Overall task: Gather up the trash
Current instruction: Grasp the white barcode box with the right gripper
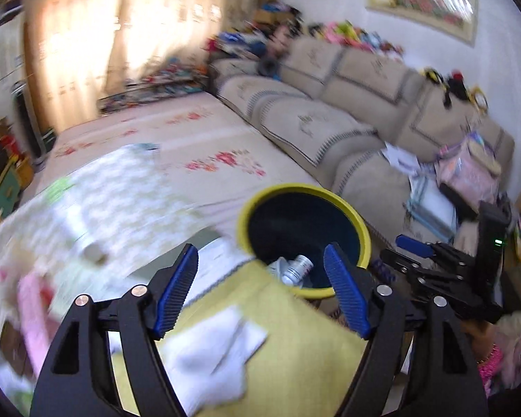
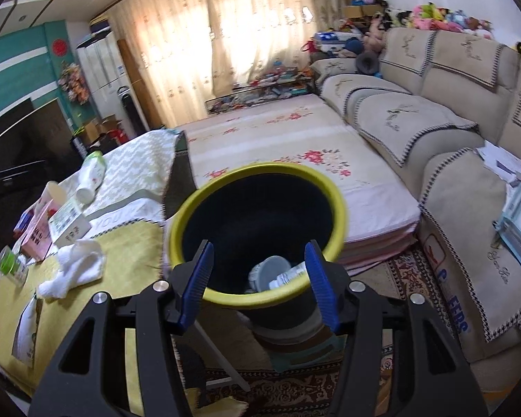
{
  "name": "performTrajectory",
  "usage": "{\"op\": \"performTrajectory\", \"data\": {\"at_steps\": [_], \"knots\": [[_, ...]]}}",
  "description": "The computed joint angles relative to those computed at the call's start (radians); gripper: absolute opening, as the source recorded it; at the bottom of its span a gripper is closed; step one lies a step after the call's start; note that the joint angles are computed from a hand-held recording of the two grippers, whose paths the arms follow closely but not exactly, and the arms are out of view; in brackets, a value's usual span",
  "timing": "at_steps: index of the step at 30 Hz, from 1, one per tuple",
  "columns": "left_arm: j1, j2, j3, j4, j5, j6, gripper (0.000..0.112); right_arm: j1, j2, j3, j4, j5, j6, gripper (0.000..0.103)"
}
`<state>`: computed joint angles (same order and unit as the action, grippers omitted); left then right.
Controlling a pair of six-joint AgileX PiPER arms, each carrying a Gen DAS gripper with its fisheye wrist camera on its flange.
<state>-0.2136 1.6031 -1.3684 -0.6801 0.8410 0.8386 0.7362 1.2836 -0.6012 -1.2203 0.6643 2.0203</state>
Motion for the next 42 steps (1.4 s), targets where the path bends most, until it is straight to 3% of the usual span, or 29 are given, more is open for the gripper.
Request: {"op": "performTrajectory", "data": {"at_steps": [5, 9, 15, 19, 21, 23, 29, 38, 42], "knots": [[0.311, -0.168, 0.206, -0.138, 0.029, 0.189, 0.08, 0.022, 0.118, -0.138, 0.032, -0.052, -0.11, 0.053], [0.55, -0.232, 0.3, -0.203, 0.071, 0.335, 0.08, 0.04, 0.222, -0.272, 0.085, -0.097, -0.237, 0.053], [0.842, -0.231, 0.377, -0.282, 0.166, 0.536, 0.08, 0.061, 0.388, -0.501, 0.241, -0.159, -0.514, 0.053], [0.975, -0.19, 0.399, -0.312, 0.221, 0.605, 0.081, 0.06, 0.51, -0.694, 0.411, -0.173, -0.823, 0.061], [1.018, -0.177, 0.411, -0.319, 0.232, 0.63, 0.081, 0.047, 0.555, -0.763, 0.495, -0.194, -0.96, 0.065], [1.047, -0.167, 0.424, -0.327, 0.226, 0.654, 0.081, 0.025, 0.619, -0.862, 0.621, -0.191, -1.155, 0.078], [1.034, -0.165, 0.449, -0.343, 0.188, 0.635, 0.081, -0.01, 0.782, -1.099, 0.83, -0.104, -1.573, 0.085], [0.998, -0.159, 0.466, -0.339, 0.161, 0.62, 0.081, -0.06, 0.955, -1.355, 1.04, 0.041, -1.833, 0.087], [0.991, -0.155, 0.473, -0.344, 0.158, 0.623, 0.081, -0.087, 0.942, -1.334, 1.142, 0.0, -1.889, 0.087]]}}
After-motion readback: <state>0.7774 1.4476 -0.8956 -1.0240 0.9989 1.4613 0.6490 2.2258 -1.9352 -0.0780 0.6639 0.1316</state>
